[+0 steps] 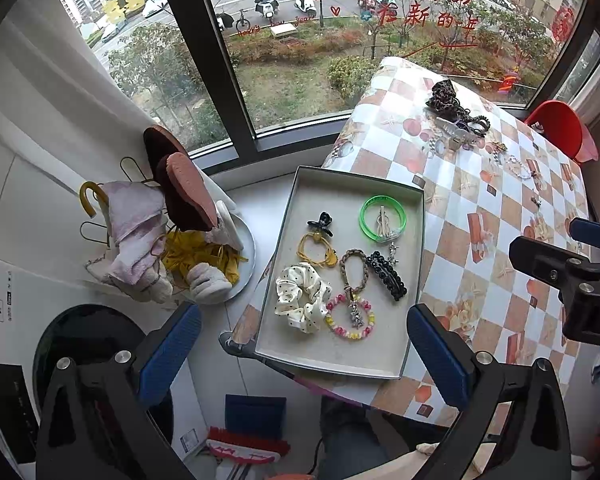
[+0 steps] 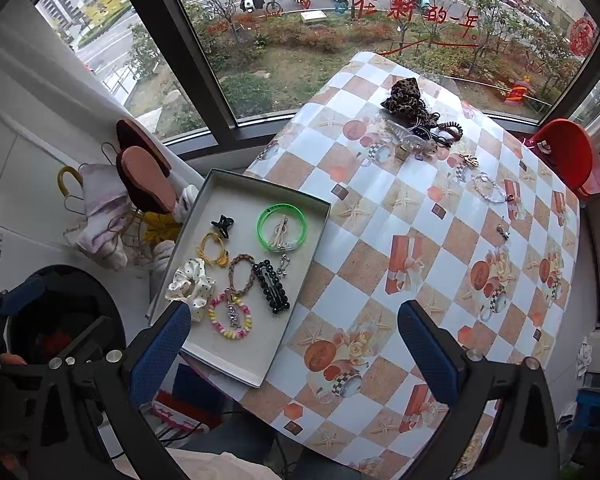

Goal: Organize jewelry

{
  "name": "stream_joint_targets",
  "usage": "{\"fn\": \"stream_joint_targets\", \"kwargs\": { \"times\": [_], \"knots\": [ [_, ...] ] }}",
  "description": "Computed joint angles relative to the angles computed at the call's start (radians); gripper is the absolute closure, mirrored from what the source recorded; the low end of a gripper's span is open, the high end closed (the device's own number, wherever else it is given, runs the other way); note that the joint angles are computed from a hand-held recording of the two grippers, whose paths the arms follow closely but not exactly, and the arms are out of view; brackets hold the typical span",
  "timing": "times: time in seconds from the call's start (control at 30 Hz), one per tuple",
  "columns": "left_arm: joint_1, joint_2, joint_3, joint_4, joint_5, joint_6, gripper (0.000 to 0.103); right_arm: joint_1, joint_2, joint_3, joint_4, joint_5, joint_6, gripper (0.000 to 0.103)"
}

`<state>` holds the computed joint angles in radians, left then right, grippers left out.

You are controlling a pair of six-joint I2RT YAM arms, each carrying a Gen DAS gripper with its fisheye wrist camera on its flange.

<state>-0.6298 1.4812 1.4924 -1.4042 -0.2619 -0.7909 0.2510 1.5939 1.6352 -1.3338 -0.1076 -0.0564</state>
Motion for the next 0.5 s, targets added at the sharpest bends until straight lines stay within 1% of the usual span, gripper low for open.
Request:
{"fn": "stream_joint_targets", "kwargs": {
  "times": [0.5],
  "knots": [
    [0.005, 0.0, -0.008, 0.007, 0.003, 0.006, 0.0, 0.005, 0.008, 0.006, -0.006, -0.002, 0.001, 0.0]
  ]
}}
